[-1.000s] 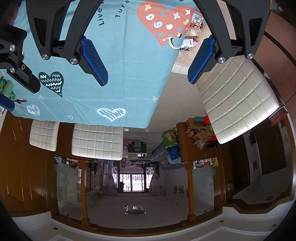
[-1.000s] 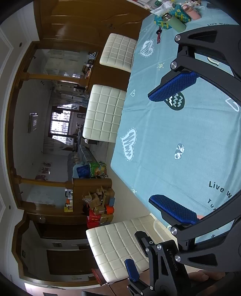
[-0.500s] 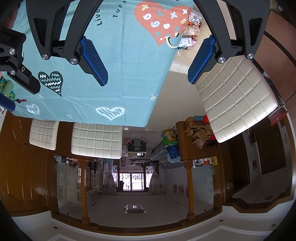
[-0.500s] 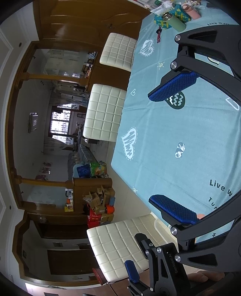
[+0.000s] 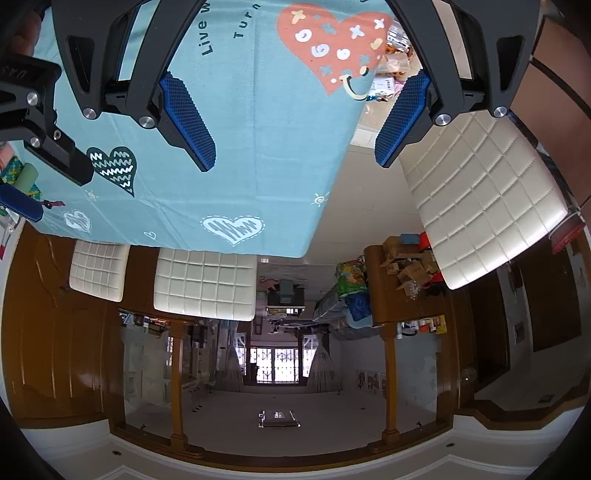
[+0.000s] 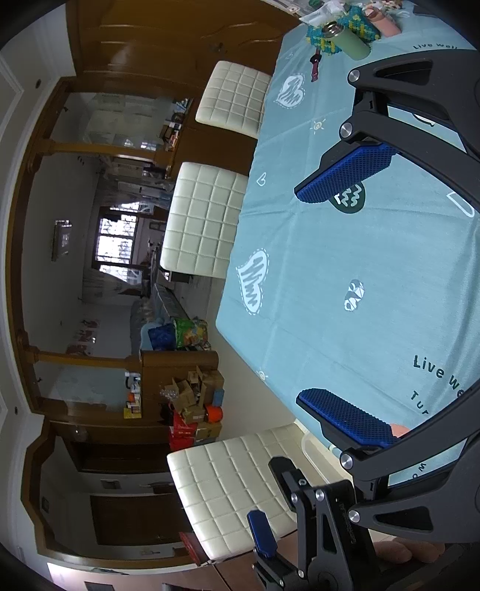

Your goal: Collect trash

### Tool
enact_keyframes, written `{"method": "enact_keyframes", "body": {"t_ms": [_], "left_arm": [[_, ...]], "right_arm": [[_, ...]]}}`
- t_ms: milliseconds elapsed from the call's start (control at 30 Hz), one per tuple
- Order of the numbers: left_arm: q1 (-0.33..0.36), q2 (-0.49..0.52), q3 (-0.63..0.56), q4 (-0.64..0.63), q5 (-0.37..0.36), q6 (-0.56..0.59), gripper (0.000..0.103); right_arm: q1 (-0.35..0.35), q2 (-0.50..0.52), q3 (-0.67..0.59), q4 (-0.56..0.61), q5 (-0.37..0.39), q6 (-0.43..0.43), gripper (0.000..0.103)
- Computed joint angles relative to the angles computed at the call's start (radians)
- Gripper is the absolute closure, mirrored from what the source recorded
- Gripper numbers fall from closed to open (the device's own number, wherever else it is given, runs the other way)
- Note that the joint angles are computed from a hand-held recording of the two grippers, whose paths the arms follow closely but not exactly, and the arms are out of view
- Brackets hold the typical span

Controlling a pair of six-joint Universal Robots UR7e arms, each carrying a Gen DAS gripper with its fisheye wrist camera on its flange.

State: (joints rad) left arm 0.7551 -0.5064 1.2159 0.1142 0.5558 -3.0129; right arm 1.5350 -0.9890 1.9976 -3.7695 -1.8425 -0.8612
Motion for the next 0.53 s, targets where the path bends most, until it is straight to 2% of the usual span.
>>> {"method": "enact_keyframes", "body": {"t_ms": [200, 400, 533], "left_arm": [[-0.003, -0.009, 0.023, -0.042, -0.011, 0.032, 0.017], [-0.005, 0.011, -0.014, 0.017, -0.037, -0.007, 0.017], [-0.002, 0.018, -0.025, 0.041, -0.028, -0.02, 0.017]], "right_arm": [[0.001, 0.003, 0.001, -0.007, -0.004, 0.002, 0.004], [0.0, 0.004, -0.003, -0.003, -0.003, 0.01, 0.004], [-0.001, 0.002, -0.003, 0.003, -0.003, 0.012, 0.004]]}}
